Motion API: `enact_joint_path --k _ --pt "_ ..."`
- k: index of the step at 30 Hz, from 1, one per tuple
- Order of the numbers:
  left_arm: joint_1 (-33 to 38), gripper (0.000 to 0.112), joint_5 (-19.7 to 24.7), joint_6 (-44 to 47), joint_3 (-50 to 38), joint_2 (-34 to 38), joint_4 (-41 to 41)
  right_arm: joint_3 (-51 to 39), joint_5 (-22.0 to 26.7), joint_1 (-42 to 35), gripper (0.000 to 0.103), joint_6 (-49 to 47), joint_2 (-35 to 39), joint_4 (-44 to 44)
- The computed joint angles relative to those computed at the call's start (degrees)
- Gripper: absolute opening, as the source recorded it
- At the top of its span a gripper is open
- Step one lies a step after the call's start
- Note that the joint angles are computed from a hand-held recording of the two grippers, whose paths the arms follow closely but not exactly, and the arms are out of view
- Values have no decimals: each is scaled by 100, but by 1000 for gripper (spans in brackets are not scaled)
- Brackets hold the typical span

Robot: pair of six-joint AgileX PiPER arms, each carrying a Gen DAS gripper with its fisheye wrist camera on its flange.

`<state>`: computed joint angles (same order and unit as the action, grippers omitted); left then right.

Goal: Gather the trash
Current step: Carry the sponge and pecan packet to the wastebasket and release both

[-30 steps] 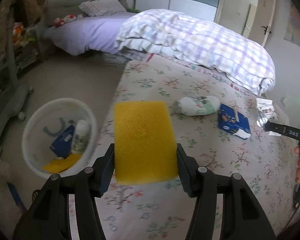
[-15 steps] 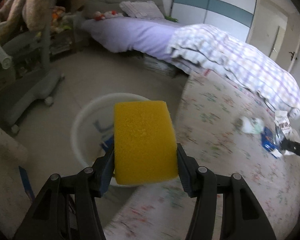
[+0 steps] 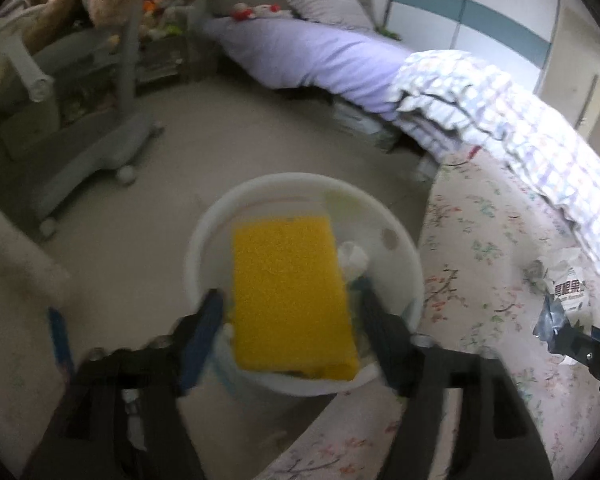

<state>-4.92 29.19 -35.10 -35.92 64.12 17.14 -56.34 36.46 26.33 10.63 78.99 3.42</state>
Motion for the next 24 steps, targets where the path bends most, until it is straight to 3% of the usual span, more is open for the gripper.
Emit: enact_joint_path --k 2,7,11,17,19,21,24 --pt "-49 88 345 -432 -3 -177 367 -95 -21 96 45 45 114 23" --pt "665 89 620 734 6 -434 -692 -416 -89 365 45 102 567 212" --pt "986 96 902 1012 100 -668 -978 -894 -74 638 46 131 1054 455" --pt "1477 97 1241 1821 115 -1007 -1529 -1566 -184 949 48 275 1745 583" --pt "1603 97 1315 1971 104 -1097 -1574 -1650 -339 920 54 -48 1895 1044" --pt "1757 97 1355 2164 98 -1146 -1714 -1590 -505 774 81 -673 1905 1857" --pt "1895 97 1426 2344 80 -1228 -1876 -1431 -692 709 86 -606 1711 1947"
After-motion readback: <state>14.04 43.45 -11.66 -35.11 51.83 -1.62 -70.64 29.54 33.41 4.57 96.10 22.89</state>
